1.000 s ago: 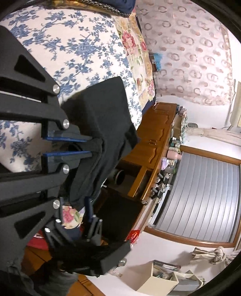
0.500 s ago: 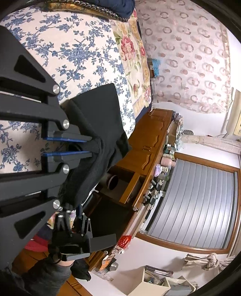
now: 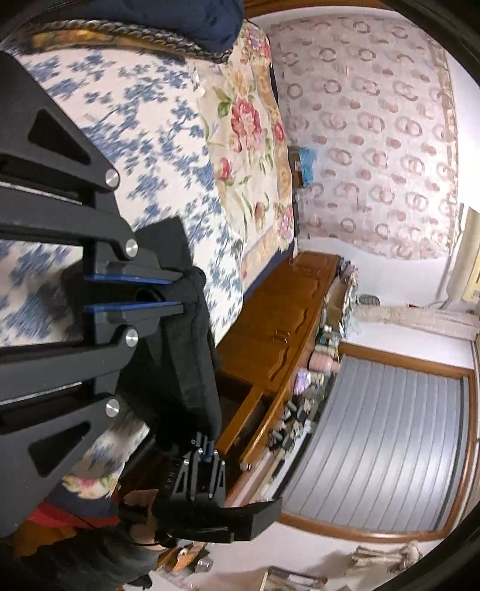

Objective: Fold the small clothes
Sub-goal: 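Open both grippers to release the folded shirt, then grasp the folded black shirt with both grippers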

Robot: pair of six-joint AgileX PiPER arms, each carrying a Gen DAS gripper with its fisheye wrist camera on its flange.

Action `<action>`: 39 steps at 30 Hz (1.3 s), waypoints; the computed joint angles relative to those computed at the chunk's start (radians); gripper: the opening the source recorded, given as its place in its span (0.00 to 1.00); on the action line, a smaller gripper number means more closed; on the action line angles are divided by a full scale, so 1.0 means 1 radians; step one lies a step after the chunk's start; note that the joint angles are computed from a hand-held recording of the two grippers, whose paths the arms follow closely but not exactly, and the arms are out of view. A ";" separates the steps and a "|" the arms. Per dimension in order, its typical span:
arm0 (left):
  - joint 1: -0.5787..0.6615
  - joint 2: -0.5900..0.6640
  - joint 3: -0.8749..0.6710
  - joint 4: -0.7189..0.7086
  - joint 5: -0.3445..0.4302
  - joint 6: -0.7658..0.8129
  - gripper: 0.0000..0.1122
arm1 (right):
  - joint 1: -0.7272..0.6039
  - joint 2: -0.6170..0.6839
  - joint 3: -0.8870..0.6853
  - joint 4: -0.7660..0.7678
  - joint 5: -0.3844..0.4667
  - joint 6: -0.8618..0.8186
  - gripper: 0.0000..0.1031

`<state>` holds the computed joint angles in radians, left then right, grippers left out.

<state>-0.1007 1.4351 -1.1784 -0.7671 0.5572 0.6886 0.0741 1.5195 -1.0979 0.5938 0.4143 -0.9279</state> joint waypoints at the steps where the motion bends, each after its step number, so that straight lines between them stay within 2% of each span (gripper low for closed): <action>1: 0.003 0.041 -0.037 0.026 0.001 -0.021 0.05 | 0.000 0.047 -0.049 0.001 0.015 0.001 0.08; 5: 0.013 0.180 -0.152 0.098 0.017 -0.071 0.05 | -0.003 0.214 -0.219 -0.037 0.081 0.052 0.08; 10: 0.023 0.316 -0.261 0.155 0.043 -0.117 0.05 | 0.001 0.333 -0.331 -0.081 0.119 0.089 0.08; 13: 0.024 0.383 -0.331 0.191 0.073 -0.163 0.05 | -0.017 0.365 -0.375 -0.068 0.144 0.098 0.18; 15: 0.025 0.418 -0.373 0.203 0.099 -0.179 0.07 | -0.026 0.375 -0.404 -0.079 0.142 0.135 0.33; 16: 0.022 0.429 -0.387 0.212 0.104 -0.187 0.08 | -0.027 0.379 -0.419 -0.094 0.134 0.167 0.38; 18: 0.016 0.442 -0.407 0.251 0.097 -0.218 0.19 | -0.030 0.381 -0.442 -0.134 0.120 0.223 0.40; 20: 0.025 0.439 -0.412 0.225 0.098 -0.204 0.31 | -0.031 0.382 -0.463 -0.180 0.107 0.271 0.40; 21: 0.032 0.438 -0.416 0.205 0.108 -0.189 0.37 | -0.024 0.367 -0.449 -0.243 0.061 0.331 0.40; 23: 0.039 0.428 -0.410 0.193 0.115 -0.168 0.39 | -0.023 0.350 -0.440 -0.307 0.015 0.405 0.41; 25: 0.043 0.418 -0.395 0.180 0.125 -0.141 0.41 | -0.039 0.340 -0.457 -0.292 0.036 0.408 0.44; 27: 0.044 0.417 -0.380 0.172 0.137 -0.122 0.41 | -0.050 0.325 -0.453 -0.262 0.049 0.380 0.49; 31: 0.028 0.434 -0.363 0.217 0.146 -0.126 0.42 | -0.071 0.279 -0.400 -0.137 0.087 0.251 0.52; 33: 0.018 0.451 -0.363 0.238 0.150 -0.134 0.42 | -0.080 0.254 -0.359 -0.085 0.110 0.191 0.56; 36: 0.013 0.476 -0.378 0.249 0.158 -0.141 0.42 | -0.070 0.252 -0.324 -0.120 0.145 0.172 0.57; 39: 0.005 0.512 -0.421 0.272 0.176 -0.162 0.43 | -0.046 0.293 -0.332 -0.250 0.158 0.248 0.57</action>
